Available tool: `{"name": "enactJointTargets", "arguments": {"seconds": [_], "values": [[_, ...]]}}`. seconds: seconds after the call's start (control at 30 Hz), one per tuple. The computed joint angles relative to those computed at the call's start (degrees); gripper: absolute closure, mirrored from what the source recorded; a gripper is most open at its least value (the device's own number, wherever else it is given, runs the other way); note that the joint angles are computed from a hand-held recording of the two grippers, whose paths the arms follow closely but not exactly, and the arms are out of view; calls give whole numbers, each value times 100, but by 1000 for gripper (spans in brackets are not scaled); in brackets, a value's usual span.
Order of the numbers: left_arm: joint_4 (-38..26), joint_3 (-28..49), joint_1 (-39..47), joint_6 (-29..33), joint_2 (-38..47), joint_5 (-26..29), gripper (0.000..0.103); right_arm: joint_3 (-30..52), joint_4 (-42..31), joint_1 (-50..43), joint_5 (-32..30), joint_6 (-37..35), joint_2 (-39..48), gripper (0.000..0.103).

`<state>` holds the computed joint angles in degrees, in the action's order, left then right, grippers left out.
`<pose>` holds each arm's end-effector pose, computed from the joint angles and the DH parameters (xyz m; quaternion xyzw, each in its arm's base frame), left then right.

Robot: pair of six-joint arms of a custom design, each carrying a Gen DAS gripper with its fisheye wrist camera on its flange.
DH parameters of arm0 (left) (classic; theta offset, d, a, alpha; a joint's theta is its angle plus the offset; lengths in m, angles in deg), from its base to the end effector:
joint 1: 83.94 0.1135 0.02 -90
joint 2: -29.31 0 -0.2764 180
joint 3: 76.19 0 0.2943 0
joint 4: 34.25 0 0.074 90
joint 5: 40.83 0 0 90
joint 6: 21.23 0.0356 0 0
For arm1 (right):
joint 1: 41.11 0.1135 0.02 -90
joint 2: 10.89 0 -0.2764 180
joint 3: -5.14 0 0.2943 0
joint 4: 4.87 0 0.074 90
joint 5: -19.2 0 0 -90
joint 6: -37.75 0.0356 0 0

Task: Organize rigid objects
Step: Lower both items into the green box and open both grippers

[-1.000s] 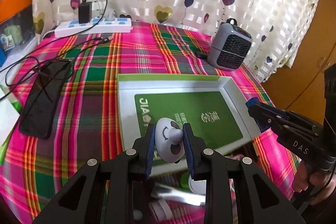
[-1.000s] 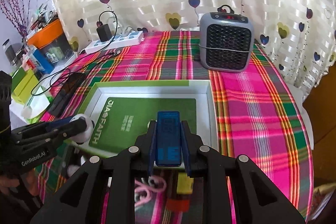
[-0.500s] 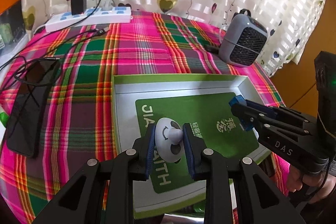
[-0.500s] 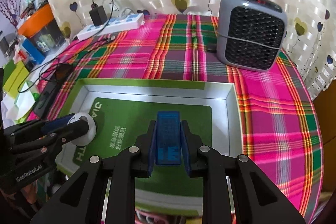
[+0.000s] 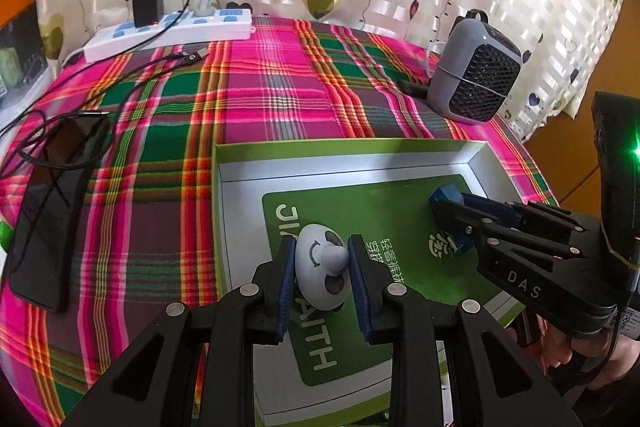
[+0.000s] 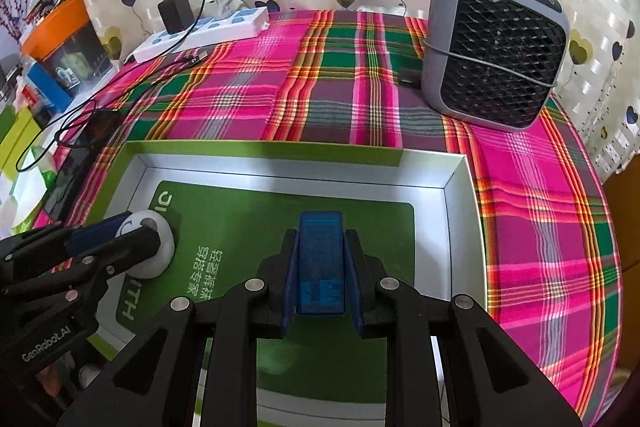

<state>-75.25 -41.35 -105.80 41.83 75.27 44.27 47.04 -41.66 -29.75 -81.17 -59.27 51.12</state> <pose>0.1718 -0.0656 0.1690 -0.0557 0.9435 -0.0971 0.3120 0.2205 0.0508 0.1651 -0.1779 0.9383 0.0973 0.2802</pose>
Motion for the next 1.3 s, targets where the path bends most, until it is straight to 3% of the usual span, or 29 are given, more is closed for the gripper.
{"name": "enactJointTargets", "arguments": {"seconds": [0.73, 0.8, 0.97, 1.3], "values": [[-1, 78, -71, 8, 185, -145, 75, -11, 66, 52, 58, 69, 8, 80], [0, 77, -80, 2, 179, -146, 74, -32, 84, 57, 74, 86, -19, 78], [8, 74, -99, -8, 177, -153, 69, -80, 146, 11, 22, 183, -95, 60], [-46, 55, -140, -99, 57, -258, 66, -198, 201, -37, -23, 250, -326, 51]]}}
